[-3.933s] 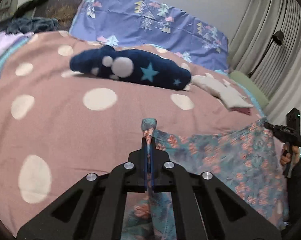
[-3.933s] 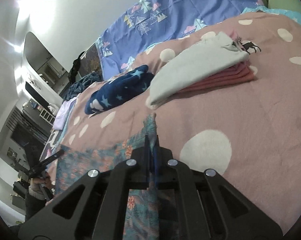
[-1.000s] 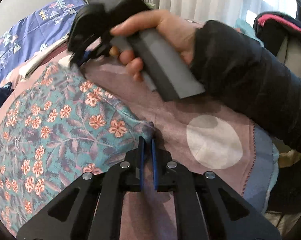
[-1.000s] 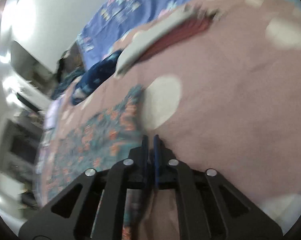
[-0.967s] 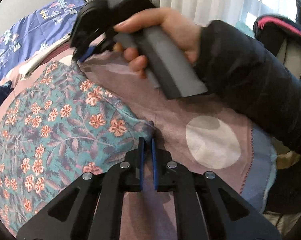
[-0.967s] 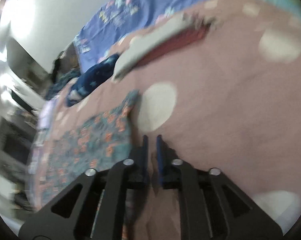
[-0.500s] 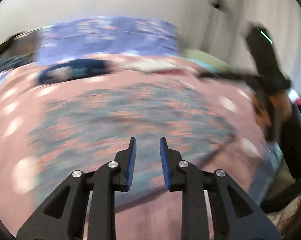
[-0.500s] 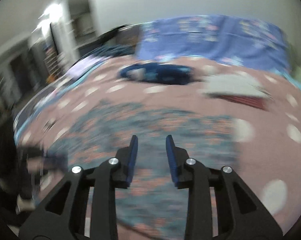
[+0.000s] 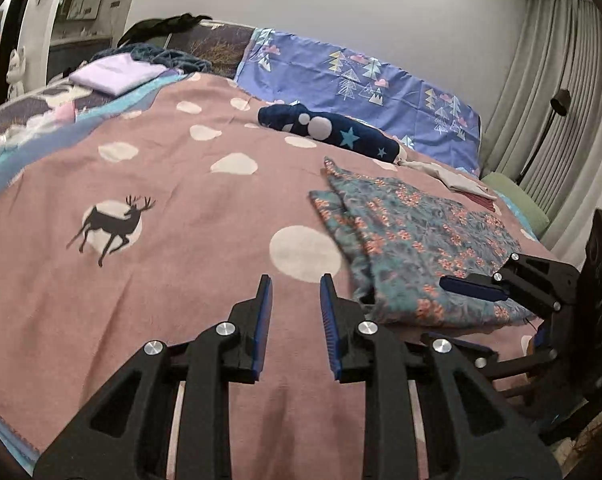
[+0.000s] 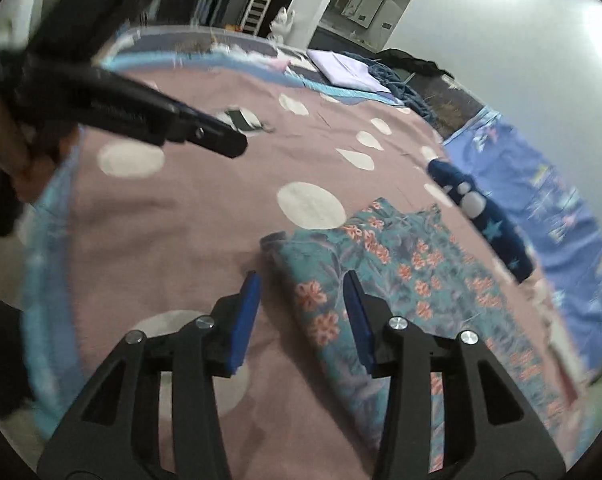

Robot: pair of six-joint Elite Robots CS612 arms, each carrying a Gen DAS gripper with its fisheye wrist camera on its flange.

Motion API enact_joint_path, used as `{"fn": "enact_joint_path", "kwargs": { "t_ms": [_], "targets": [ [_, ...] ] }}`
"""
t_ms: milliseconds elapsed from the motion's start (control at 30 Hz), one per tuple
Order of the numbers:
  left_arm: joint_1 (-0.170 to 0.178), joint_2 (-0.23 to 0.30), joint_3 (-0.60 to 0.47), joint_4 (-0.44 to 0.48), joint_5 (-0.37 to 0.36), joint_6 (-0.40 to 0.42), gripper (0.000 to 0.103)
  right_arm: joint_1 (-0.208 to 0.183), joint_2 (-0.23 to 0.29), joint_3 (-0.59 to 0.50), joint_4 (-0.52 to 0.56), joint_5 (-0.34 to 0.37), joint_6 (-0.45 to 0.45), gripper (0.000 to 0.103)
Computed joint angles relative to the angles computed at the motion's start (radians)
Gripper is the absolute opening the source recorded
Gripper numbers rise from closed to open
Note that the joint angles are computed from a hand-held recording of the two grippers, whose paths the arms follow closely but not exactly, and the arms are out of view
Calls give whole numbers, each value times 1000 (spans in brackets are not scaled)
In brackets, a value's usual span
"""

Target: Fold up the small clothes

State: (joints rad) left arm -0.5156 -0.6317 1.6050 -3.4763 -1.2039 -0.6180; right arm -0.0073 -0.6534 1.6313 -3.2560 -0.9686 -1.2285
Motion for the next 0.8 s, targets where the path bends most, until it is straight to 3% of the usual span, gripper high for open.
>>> {"fn": "enact_joint_path", "kwargs": {
  "t_ms": [133, 233, 267, 300, 367, 500, 667, 733, 800],
  "targets": [
    [9, 24, -24, -26, -30, 10, 26, 23, 25, -17, -68, -71, -2, 54],
    [15, 29, -29, -47, -44, 31, 30, 39, 42, -45, -72, -112, 24, 53],
    [17, 30, -32, -51, -49, 37, 30, 46, 48, -57, -56, -120, 28, 44],
    [19, 31, -34, -51, -51, 40, 30, 49, 46, -64, -19, -124, 23, 5],
    [24, 33, -37, -50, -54, 47, 30, 47, 37, -57, 5, -100, 55, 3],
    [36, 40, -50, -49, -75, 47, 30, 40, 27, -21, -13, -57, 31, 3],
    [72, 77, -135, -12, -246, 67, 33, 39, 26, -20, 15, -56, 41, 3],
    [94, 108, -211, 30, -373, 75, 45, 37, 21, -22, 28, -44, 68, 3],
    [112, 145, -306, 110, -473, 71, 65, 35, 19, -21, 27, -38, 81, 3]
  ]
}}
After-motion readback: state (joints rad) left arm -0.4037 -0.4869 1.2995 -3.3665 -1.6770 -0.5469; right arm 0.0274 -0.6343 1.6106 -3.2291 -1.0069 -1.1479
